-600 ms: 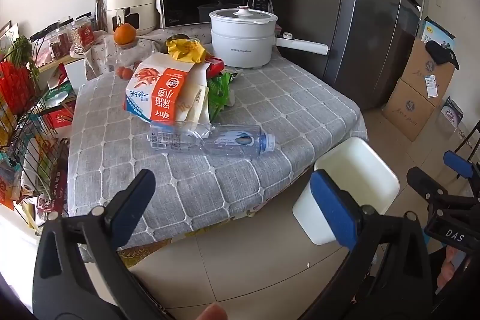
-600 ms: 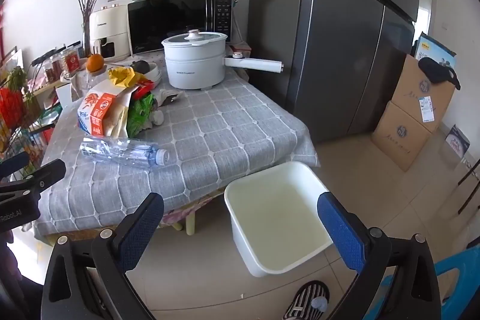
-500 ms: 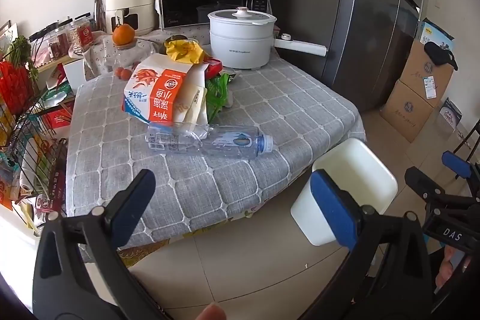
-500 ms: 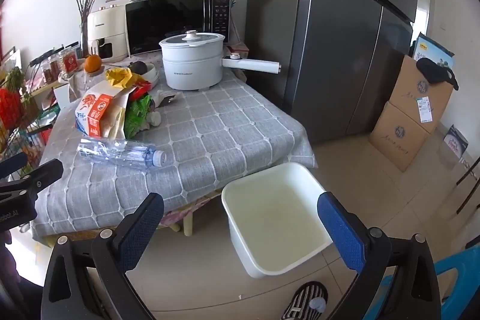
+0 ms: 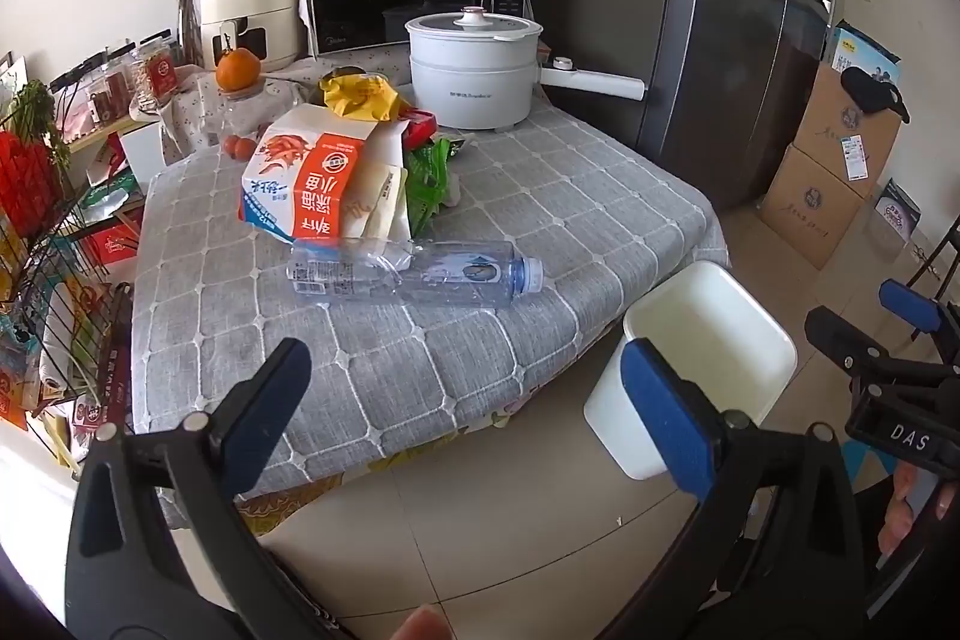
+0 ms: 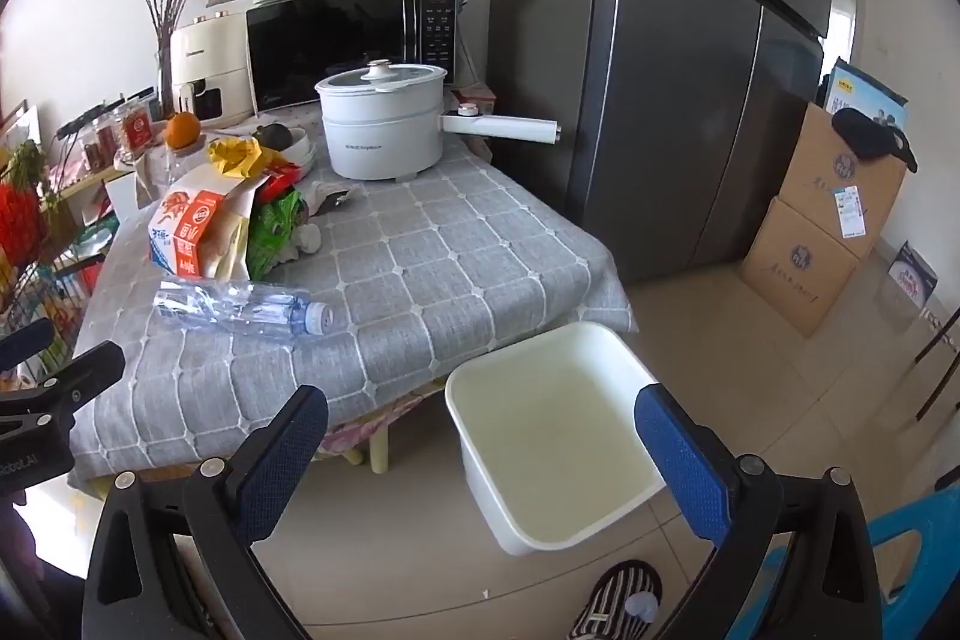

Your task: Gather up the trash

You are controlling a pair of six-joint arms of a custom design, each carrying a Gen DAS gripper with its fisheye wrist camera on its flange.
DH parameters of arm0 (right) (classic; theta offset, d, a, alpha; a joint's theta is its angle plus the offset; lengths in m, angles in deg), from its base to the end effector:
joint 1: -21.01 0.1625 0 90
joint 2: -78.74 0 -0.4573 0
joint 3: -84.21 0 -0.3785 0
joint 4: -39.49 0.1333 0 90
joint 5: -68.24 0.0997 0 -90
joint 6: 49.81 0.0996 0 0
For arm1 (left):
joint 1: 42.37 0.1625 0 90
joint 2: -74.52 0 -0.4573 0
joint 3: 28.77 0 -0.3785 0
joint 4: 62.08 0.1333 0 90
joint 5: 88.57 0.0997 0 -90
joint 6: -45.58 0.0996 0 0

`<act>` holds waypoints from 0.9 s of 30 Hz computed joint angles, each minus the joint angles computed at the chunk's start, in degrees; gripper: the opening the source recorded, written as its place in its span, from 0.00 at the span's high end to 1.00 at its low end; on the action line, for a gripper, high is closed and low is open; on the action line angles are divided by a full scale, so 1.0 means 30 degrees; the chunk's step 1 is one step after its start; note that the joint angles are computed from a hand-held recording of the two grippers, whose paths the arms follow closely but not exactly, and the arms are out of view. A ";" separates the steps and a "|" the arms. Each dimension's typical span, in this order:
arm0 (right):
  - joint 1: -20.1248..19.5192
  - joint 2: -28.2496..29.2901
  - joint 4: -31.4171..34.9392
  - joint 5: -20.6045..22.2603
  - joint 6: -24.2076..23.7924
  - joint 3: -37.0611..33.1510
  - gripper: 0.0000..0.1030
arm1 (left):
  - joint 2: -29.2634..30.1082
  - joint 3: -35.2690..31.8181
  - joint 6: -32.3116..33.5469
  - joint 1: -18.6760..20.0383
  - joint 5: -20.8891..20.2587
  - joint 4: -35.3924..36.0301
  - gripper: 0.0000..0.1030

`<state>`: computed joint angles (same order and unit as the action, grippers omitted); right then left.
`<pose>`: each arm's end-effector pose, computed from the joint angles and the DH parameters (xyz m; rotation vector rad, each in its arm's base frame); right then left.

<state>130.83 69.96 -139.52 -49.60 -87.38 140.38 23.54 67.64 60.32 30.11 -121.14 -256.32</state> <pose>0.3669 -0.7620 -0.0459 0.9693 -2.2492 0.8224 0.0112 -0.6862 0.3057 -0.0362 2.0150 -1.1106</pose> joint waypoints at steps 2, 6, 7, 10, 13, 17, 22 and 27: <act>-0.0005 0.0022 0.0027 0.0009 -0.0028 -0.0056 0.00 | 0.0010 0.0007 0.0016 -0.0006 -0.0001 -0.0028 0.00; 0.0013 0.0032 -0.0002 0.0014 -0.0044 -0.0050 0.00 | 0.0026 0.0029 -0.0099 0.0005 -0.0033 -0.0033 0.00; 0.0016 0.0048 0.0020 0.0003 -0.0058 -0.0075 0.00 | 0.0037 0.0027 -0.0120 -0.0001 -0.0029 -0.0026 0.00; 0.0044 0.0121 -0.0001 -0.0055 -0.0079 -0.0125 0.00 | 0.0020 0.0064 -0.0142 0.0008 -0.0075 -0.0027 0.00; 0.0015 0.0094 -0.0057 -0.0009 -0.0080 -0.0070 0.00 | 0.0003 0.0067 -0.0099 0.0033 -0.0124 -0.0018 0.00; 0.0024 0.0086 -0.0090 -0.0012 -0.0045 -0.0029 0.00 | -0.0010 0.0043 -0.0163 0.0032 -0.0126 0.0055 0.00; 0.0014 0.0068 -0.0068 0.0005 -0.0065 -0.0039 0.00 | -0.0018 0.0053 -0.0176 0.0030 -0.0126 0.0035 0.00; -0.0015 0.0061 -0.0037 0.0035 0.0099 -0.0066 0.00 | -0.0046 0.0070 -0.0164 0.0032 -0.0127 0.0066 0.00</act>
<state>130.79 70.14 -139.64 -49.49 -87.08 140.18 23.40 67.85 59.82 30.21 -121.52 -256.12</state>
